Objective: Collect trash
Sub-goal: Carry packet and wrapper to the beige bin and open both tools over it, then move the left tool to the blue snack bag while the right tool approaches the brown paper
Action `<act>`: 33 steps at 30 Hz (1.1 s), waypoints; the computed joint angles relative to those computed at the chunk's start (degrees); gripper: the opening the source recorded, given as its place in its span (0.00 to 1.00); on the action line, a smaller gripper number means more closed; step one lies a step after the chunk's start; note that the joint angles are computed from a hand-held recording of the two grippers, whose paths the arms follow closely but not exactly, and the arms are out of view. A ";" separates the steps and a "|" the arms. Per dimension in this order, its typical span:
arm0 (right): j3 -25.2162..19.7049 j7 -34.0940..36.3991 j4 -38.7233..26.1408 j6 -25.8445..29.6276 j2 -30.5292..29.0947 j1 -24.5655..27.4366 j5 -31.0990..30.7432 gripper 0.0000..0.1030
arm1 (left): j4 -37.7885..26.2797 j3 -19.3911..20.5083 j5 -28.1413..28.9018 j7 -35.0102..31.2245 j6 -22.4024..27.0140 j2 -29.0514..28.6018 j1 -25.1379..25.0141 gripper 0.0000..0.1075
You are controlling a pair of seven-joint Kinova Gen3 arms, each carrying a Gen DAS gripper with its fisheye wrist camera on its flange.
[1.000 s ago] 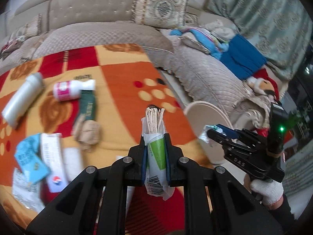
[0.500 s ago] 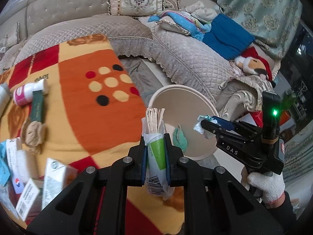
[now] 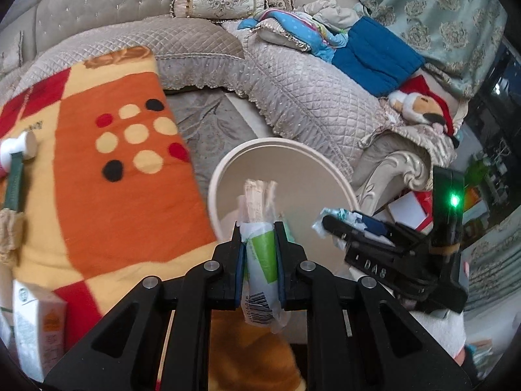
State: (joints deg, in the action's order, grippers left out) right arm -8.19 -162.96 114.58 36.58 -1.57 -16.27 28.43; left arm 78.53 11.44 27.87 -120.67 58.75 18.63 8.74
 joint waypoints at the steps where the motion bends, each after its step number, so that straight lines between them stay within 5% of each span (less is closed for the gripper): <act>1: -0.07 -1.00 0.29 -0.02 -0.15 0.04 0.52 0.49 | -0.35 -0.02 -0.09 0.34 0.04 0.37 0.18 0.20; 3: 0.04 -1.28 0.94 -0.44 -0.65 0.30 0.30 0.49 | 0.16 -0.22 -0.45 1.12 -1.41 0.31 0.60 0.45; 5: -0.33 -1.59 0.92 0.50 -0.85 0.33 0.44 0.50 | 0.65 0.32 1.37 -0.06 -1.44 0.35 -0.62 0.50; 26: -3.00 -4.23 -2.93 4.70 -0.34 -3.39 2.67 0.51 | 5.45 -2.07 0.01 -2.11 -3.06 -5.53 -2.75 0.50; 33: -4.06 -5.62 -6.71 7.27 0.90 -6.67 5.40 0.63 | 6.61 -3.51 1.97 -4.19 -2.81 -7.23 -5.46 0.50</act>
State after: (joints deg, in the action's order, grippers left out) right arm -12.25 -168.58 107.87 43.85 -0.67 -22.94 33.83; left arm 85.13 7.93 29.84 -124.86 55.94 11.40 3.28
